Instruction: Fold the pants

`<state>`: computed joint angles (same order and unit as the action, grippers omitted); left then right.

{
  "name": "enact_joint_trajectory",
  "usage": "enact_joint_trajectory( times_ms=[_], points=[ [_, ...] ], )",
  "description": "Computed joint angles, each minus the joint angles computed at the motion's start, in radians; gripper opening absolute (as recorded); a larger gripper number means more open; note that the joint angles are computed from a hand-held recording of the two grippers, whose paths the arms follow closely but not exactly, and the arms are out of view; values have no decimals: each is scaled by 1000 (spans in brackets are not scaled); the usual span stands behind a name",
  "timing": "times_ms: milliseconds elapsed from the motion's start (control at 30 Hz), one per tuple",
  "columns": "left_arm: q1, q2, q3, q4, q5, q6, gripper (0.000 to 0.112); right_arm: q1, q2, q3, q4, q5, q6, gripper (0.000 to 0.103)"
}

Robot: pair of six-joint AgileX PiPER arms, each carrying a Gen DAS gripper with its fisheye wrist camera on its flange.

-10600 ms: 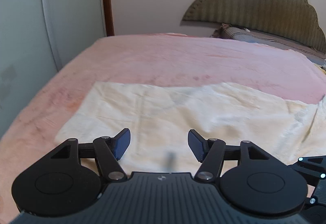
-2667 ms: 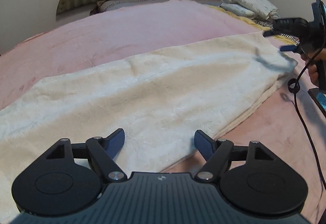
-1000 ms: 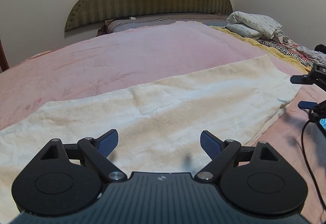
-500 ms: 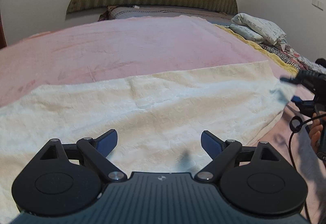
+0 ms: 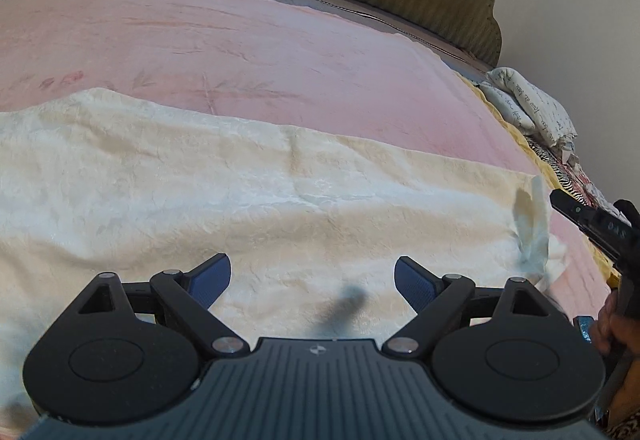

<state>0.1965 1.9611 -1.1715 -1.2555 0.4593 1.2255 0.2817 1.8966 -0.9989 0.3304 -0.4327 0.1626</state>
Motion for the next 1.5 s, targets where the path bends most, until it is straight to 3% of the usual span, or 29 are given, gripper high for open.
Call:
enact_joint_trajectory(
  times_ms=[133,200,267,367,433,500,533,567,633,667,733,800,967,1033,1200,1233,1267,1300,1333,1367,1433,1500],
  points=[
    [-9,2,-4,10,-17,-10,91,133,-15,-21,36,34,-341,6],
    [-9,-4,6,-9,-21,9,91,180,12,-55,217,53,-541,6],
    [-15,-9,17,-22,-38,34,91,196,32,-63,417,9,-644,7],
    [-21,-8,18,-18,-49,48,91,136,-11,-31,638,93,-499,12],
    [-19,-7,21,-36,-47,62,91,92,-43,19,600,133,-299,14],
    [-18,-6,23,-50,-45,71,92,73,-67,85,507,109,-132,17],
    [-18,-6,24,-52,-46,72,92,65,-82,111,493,107,-80,30],
    [-20,-6,26,-57,-48,77,92,57,-95,134,450,108,-2,56],
    [-23,-6,29,-67,-54,90,92,63,-114,181,385,72,129,93],
    [-24,-5,28,-68,-57,92,92,74,-120,199,391,46,134,94],
    [-26,-7,29,-56,-57,87,92,87,-105,196,432,15,91,92],
    [-23,-12,37,-78,-55,118,92,76,-91,198,422,16,176,92],
    [-27,-6,26,-59,-55,81,92,33,11,200,121,-152,523,92],
    [-24,-8,25,-46,-46,73,92,30,60,164,153,-212,492,94],
    [-14,4,-6,12,-33,0,92,-6,144,46,185,-230,479,93],
    [-9,8,-14,25,-25,-20,92,-14,157,28,180,-227,473,87],
    [-3,11,-24,36,-16,-41,92,-32,168,6,153,-205,480,64],
    [2,14,-33,46,-7,-58,92,-47,178,-17,130,-169,508,48],
    [7,18,-43,54,4,-75,92,-68,187,-29,82,-141,575,19],
    [11,23,-56,67,15,-97,92,-84,198,-34,39,-130,650,9],
    [19,35,-86,96,42,-147,92,-95,203,-30,1,-137,681,8],
    [38,63,-137,117,105,-211,92,-81,175,-23,34,-126,552,8]
  ],
)
